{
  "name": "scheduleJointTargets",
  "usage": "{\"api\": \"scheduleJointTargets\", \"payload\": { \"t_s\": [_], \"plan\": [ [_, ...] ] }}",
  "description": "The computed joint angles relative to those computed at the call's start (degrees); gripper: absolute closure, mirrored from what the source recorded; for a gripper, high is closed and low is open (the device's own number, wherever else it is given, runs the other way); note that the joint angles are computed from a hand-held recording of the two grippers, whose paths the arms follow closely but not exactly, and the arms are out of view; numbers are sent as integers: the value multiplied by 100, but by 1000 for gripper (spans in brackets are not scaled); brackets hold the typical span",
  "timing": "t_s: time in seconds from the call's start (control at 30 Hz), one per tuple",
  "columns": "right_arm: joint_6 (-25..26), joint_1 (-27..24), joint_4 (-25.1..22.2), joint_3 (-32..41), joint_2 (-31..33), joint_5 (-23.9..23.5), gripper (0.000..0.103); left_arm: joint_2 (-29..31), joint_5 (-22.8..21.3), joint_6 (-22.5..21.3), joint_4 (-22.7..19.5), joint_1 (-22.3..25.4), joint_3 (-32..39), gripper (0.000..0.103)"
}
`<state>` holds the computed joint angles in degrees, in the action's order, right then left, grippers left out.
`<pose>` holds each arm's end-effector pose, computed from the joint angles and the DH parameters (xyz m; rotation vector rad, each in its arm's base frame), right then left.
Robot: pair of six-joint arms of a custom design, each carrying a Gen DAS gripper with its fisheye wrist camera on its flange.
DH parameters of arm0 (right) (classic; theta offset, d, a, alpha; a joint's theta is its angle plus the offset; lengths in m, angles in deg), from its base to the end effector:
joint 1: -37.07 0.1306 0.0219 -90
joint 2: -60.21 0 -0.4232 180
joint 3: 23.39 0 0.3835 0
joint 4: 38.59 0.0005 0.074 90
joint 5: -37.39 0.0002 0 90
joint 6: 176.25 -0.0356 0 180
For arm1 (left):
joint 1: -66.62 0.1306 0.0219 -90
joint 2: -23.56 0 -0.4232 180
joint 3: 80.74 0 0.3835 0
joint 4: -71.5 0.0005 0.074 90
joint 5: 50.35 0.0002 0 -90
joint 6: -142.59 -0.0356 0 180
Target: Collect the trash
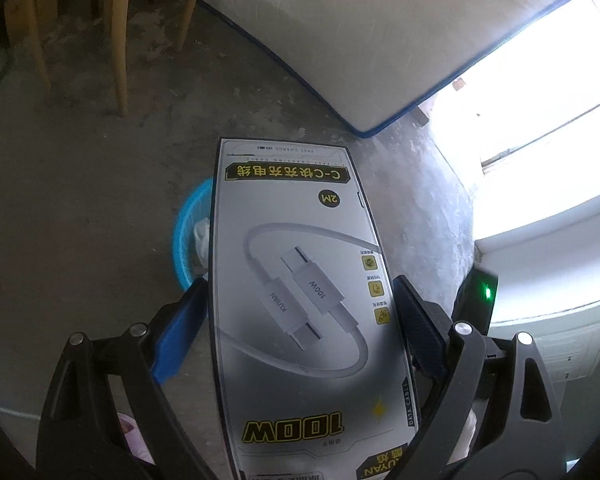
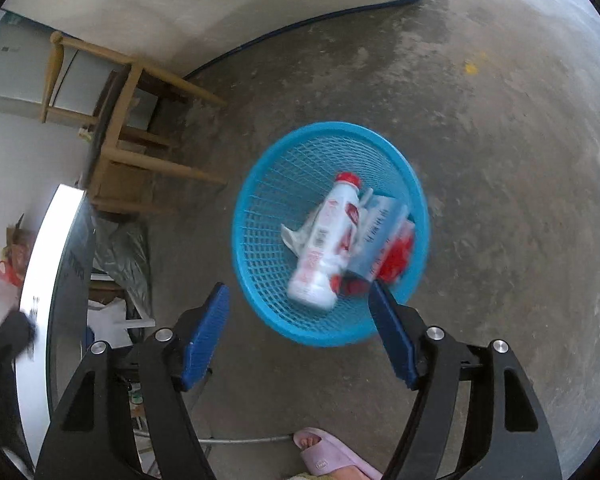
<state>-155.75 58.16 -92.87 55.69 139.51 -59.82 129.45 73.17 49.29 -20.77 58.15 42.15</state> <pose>0.3626 0.1441 0.4559 1.0568 2.4836 0.7335 0.5219 -0.0981 0.5494 0.3943 2.7655 -0.8561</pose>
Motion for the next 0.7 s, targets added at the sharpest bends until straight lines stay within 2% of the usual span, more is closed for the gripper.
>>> {"api": "scheduleJointTargets", "payload": {
  "t_s": [0.1, 0.23, 0.33, 0.37, 0.47, 0.63, 0.7],
  "plan": [
    [-180, 86, 9, -204, -334, 129, 33, 42, 125, 350, 118, -113, 49, 16],
    [-74, 249, 43, -195, -732, 444, 33, 116, 79, 444, -76, -249, 219, 16],
    [66, 405, 816, -261, -1131, 502, 33, 156, 42, 422, -113, -291, 289, 16],
    [164, 503, 1218, -285, -1287, 539, 33, 155, 6, 479, -77, -290, 311, 16],
    [449, 695, 1887, -256, -1459, 446, 33, 172, 18, 555, -90, -296, 364, 16],
    [958, 726, 1405, 252, -1041, 37, 33, 45, 237, 341, -123, -257, 276, 16],
    [859, 641, 1564, 197, -964, -270, 34, 12, 303, 268, -194, -253, 270, 16]
  ]
}}
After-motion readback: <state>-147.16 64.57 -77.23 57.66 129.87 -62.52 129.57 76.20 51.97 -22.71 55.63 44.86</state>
